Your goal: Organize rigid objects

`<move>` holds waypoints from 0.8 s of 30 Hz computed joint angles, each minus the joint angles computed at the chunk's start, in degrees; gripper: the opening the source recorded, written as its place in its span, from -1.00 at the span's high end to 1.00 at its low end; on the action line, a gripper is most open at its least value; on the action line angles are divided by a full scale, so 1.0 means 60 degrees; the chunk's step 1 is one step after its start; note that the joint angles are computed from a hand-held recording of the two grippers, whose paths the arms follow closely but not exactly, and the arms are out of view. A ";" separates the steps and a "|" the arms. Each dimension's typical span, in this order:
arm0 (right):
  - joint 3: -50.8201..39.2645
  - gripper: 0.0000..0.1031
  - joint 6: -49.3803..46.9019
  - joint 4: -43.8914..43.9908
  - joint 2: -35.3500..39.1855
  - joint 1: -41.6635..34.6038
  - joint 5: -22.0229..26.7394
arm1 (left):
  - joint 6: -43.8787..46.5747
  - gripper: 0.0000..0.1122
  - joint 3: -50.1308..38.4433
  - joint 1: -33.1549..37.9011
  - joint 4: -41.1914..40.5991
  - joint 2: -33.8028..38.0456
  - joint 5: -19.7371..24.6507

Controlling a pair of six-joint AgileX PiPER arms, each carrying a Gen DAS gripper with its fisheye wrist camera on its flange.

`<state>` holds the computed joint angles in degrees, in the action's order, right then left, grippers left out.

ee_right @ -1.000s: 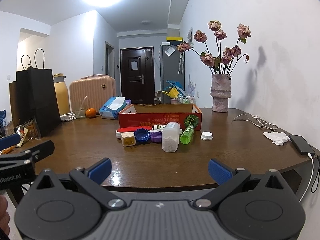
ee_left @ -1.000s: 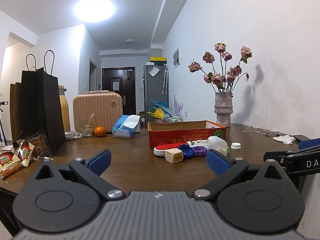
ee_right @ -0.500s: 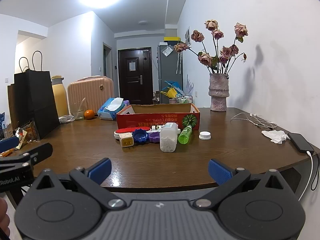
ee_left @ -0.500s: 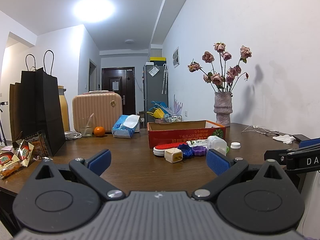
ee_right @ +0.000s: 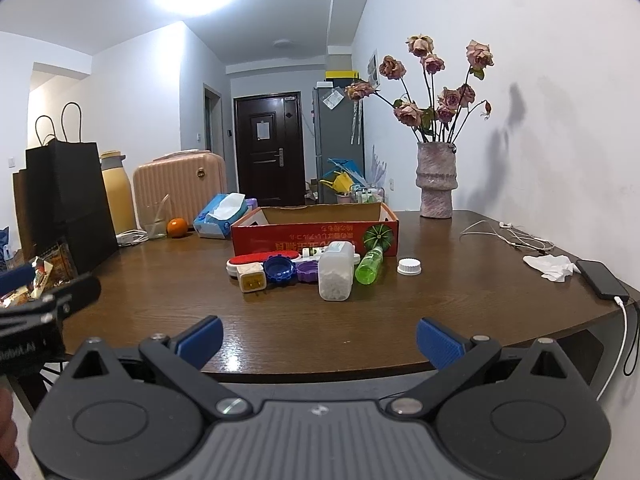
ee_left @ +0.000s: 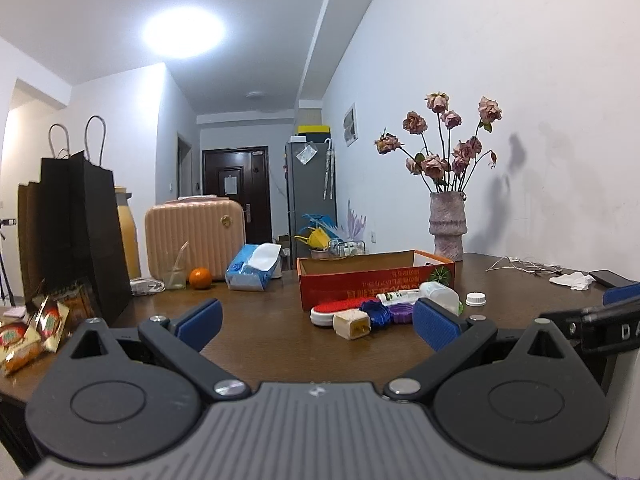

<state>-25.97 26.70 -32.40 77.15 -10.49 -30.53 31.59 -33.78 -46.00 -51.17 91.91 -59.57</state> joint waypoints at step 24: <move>-0.7336 -1.00 0.5249 -0.5076 0.5738 -0.0554 0.1975 | 0.2776 -0.84 -0.7072 0.3315 -0.1421 0.4101 0.6066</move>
